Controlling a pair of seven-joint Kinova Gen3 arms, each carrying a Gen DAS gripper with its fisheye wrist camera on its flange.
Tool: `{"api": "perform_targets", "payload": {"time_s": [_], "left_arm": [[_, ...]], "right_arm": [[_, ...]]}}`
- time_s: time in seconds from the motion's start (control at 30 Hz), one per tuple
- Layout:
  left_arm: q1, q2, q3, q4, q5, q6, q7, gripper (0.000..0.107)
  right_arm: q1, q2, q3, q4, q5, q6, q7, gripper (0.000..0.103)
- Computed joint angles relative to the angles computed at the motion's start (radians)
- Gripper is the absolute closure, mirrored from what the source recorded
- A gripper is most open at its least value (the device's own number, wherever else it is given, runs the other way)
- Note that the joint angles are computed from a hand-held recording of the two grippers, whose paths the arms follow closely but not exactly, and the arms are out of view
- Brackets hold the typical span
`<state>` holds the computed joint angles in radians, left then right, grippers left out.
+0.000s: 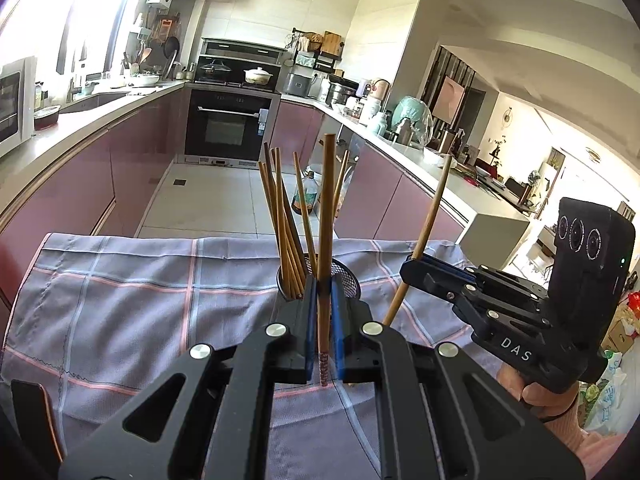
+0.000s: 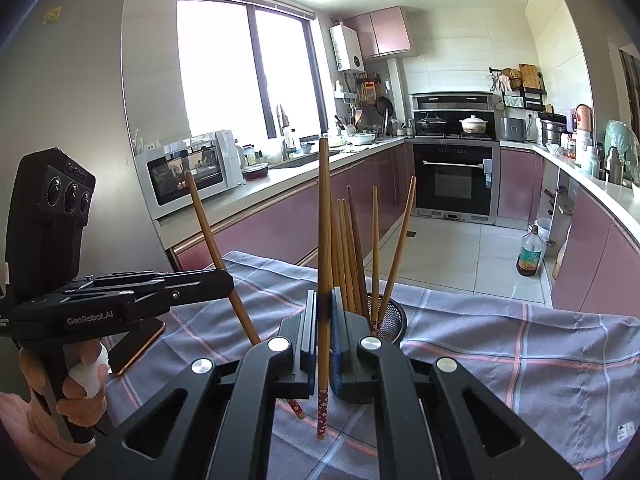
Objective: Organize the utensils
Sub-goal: 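Lower the chopsticks into the mesh cup and open both grippers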
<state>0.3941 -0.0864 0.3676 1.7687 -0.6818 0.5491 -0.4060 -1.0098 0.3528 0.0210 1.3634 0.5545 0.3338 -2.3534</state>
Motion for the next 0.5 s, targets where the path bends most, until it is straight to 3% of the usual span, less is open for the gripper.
{"api": "perform_targets", "payload": {"time_s": [0.5], "left_arm": [[0.001, 0.01, -0.012, -0.033, 0.0, -0.005, -0.018, 0.1]], "right_arm": [[-0.016, 0.0, 0.017, -0.017, 0.039, 0.003, -0.028, 0.098]]}}
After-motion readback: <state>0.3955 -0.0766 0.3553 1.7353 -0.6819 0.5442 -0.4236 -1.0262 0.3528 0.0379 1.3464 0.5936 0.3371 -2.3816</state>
